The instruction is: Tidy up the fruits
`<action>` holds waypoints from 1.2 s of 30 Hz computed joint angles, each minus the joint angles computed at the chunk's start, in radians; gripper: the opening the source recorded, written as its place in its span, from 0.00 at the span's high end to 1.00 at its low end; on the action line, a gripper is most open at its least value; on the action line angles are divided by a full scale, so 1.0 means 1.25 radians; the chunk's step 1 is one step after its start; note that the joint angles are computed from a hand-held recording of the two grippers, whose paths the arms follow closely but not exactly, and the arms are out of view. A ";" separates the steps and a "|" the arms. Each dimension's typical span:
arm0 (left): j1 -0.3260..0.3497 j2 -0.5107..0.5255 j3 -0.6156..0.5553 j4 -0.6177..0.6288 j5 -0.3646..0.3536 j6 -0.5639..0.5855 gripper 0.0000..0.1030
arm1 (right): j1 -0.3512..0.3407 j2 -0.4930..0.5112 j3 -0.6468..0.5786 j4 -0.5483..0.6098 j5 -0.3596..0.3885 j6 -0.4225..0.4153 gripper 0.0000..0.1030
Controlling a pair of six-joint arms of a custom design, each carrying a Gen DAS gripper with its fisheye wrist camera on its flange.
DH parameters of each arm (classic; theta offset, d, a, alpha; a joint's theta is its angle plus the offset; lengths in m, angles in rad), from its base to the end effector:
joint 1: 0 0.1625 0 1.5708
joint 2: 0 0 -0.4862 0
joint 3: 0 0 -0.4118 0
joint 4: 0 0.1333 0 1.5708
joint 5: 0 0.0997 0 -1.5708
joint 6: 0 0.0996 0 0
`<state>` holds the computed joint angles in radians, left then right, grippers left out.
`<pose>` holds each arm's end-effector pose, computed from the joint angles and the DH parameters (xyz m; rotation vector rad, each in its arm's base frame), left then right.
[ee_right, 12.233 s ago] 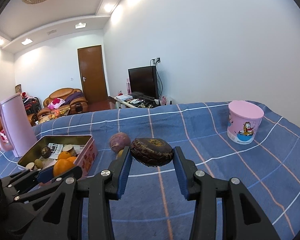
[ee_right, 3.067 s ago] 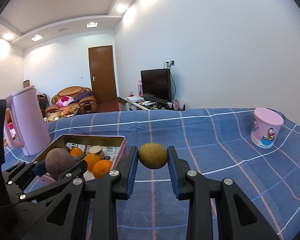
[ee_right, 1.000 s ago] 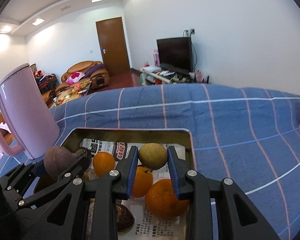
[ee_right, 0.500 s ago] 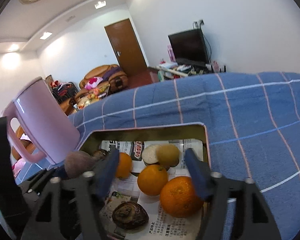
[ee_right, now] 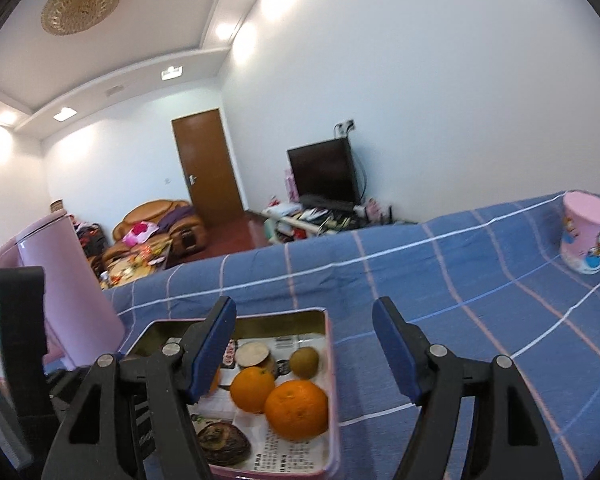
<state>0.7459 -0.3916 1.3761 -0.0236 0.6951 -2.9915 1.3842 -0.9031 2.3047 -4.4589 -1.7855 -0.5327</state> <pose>-0.3219 -0.5830 -0.1044 0.7788 2.1935 -1.0408 0.0219 -0.4883 0.2295 0.1442 -1.9370 1.5895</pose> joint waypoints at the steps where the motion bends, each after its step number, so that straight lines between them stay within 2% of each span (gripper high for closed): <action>1: -0.007 -0.011 0.027 -0.050 -0.007 0.031 0.13 | 0.000 0.000 0.005 -0.014 0.000 -0.004 0.29; 3: -0.016 -0.023 0.058 -0.114 -0.017 0.069 0.01 | 0.004 0.007 0.008 -0.044 -0.005 -0.013 0.26; 6: -0.029 -0.048 0.115 -0.225 -0.028 0.126 0.00 | 0.001 0.014 0.019 -0.090 0.003 -0.023 0.22; 18: -0.044 -0.076 0.173 -0.277 -0.054 0.082 0.00 | -0.012 0.010 0.064 -0.146 0.037 -0.012 0.21; 27: -0.068 -0.097 0.242 -0.375 -0.077 0.120 0.00 | -0.015 0.021 0.079 -0.192 0.054 -0.032 0.21; 36: -0.074 -0.101 0.255 -0.395 -0.085 0.120 0.00 | -0.015 0.024 0.087 -0.203 0.054 -0.039 0.21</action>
<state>0.6539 -0.5184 1.6953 -0.5171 0.5888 -2.8413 1.3656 -0.8734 2.4136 -4.7121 -1.7179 -0.5808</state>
